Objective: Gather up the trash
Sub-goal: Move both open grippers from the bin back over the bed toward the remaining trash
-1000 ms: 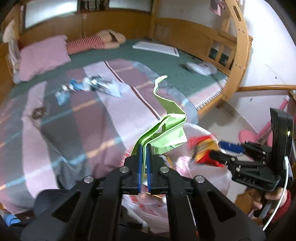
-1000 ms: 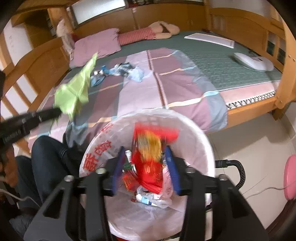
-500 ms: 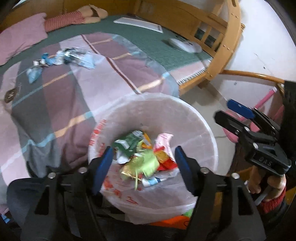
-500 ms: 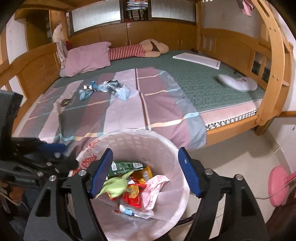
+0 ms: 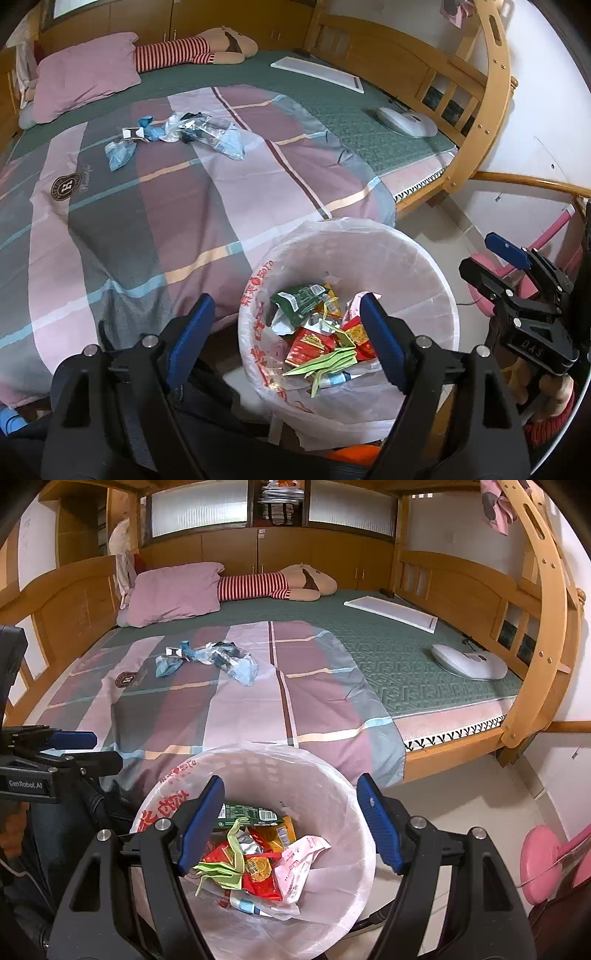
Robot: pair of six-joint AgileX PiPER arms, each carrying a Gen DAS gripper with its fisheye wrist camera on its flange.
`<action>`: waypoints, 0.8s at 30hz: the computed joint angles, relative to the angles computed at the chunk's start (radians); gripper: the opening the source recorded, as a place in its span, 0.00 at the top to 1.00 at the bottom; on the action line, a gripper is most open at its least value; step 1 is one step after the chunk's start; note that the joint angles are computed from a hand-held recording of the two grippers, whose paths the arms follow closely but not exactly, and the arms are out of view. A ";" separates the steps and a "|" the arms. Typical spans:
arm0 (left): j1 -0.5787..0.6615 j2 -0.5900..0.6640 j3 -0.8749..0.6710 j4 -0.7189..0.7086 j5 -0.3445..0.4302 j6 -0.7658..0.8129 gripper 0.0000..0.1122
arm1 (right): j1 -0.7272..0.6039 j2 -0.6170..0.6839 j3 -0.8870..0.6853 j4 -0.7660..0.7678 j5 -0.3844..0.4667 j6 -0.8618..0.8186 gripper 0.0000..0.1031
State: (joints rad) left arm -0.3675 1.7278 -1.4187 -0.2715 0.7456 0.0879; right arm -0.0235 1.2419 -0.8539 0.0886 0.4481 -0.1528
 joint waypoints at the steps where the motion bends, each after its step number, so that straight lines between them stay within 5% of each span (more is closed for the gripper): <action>1: 0.002 -0.002 0.004 0.002 -0.003 -0.002 0.27 | 0.005 0.001 -0.001 -0.009 0.000 0.008 0.29; 9: 0.056 -0.010 -0.002 0.061 -0.006 -0.052 0.25 | 0.033 0.053 -0.049 -0.043 -0.003 0.076 0.22; 15: 0.238 -0.035 -0.008 0.114 -0.025 -0.096 0.23 | 0.092 0.228 -0.192 -0.093 -0.060 0.131 0.22; 18: 0.333 -0.014 -0.020 0.105 -0.038 -0.088 0.23 | 0.124 0.392 -0.338 -0.163 -0.055 0.243 0.22; 24: 0.482 0.104 -0.114 0.061 -0.035 -0.045 0.23 | 0.218 0.771 -0.851 -0.236 0.155 0.327 0.22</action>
